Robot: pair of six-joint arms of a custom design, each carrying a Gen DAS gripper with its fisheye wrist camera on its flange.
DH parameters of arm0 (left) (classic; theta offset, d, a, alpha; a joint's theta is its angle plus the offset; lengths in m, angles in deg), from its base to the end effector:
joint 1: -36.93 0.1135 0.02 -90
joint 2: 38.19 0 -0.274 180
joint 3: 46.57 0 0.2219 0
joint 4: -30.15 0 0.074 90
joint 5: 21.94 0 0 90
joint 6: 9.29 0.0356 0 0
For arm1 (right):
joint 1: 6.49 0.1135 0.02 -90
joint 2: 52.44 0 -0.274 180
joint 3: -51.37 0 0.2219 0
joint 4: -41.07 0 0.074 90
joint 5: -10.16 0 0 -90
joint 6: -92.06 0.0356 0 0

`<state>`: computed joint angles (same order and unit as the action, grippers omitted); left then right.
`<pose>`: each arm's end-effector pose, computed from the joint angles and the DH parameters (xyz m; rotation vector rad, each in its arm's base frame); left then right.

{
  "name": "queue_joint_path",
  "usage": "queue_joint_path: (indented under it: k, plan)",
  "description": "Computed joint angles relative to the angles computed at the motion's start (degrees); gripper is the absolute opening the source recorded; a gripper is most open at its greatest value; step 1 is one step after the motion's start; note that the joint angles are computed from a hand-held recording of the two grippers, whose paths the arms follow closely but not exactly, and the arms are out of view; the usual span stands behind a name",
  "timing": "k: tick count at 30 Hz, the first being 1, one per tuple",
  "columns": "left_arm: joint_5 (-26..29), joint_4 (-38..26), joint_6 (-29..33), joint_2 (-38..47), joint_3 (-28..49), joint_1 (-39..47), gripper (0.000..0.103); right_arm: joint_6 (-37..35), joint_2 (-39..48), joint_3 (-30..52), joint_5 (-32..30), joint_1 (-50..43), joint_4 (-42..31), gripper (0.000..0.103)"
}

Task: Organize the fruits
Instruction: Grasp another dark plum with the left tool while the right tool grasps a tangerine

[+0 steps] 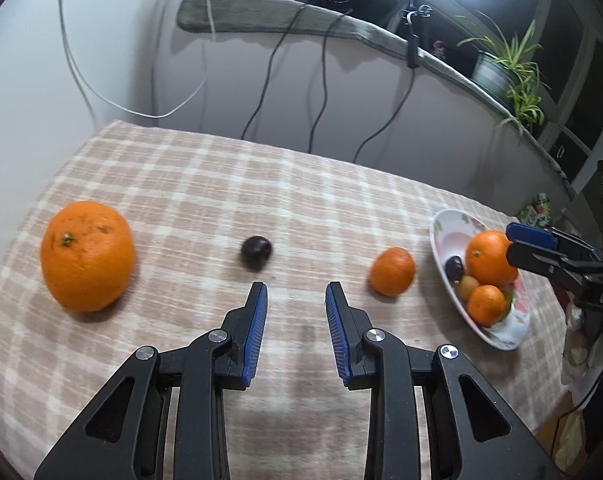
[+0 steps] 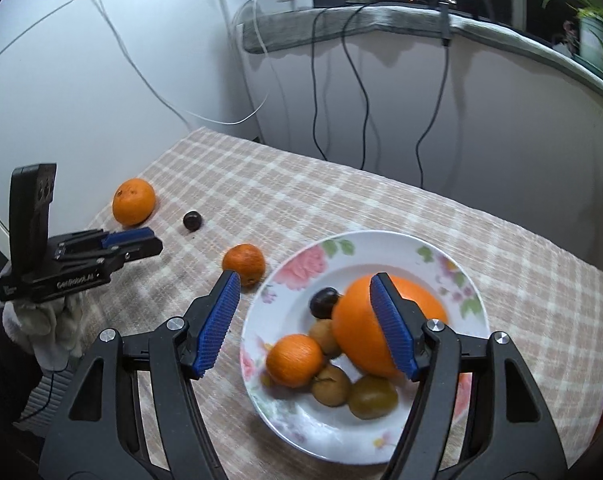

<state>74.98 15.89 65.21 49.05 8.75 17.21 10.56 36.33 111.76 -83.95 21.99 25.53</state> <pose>0.2535 -0.0954 0.1910 0.1475 2.4089 -0.4326 0.2521 0.1397 0.2060 -0.4468 2.3280 0.4003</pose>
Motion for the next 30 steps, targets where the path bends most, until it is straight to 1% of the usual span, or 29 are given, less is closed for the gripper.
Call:
queue_joint_path:
  k: [10, 23, 24, 26, 30]
  plan:
    - [-1.0, 0.8, 1.5, 3.8, 2.1, 1.3, 0.029, -1.3, 6.2, 6.1, 2.9, 5.0, -1.8, 0.07]
    - [-1.6, 1.2, 2.6, 7.1, 4.2, 1.5, 0.029, -3.3, 13.9, 13.8, 4.0, 7.9, -5.0, 0.07]
    - [-1.6, 1.2, 2.6, 7.3, 4.4, 1.5, 0.029, -3.5, 14.5, 14.4, 4.0, 8.0, -5.4, 0.069]
    - [-1.6, 1.1, 2.7, 7.7, 4.7, 1.5, 0.029, -4.0, 15.7, 15.8, 4.1, 8.4, -6.4, 0.063]
    - [-1.8, 1.2, 2.8, 9.0, 5.7, 1.4, 0.029, -4.9, 18.0, 18.4, 5.0, 9.3, -8.2, 0.059]
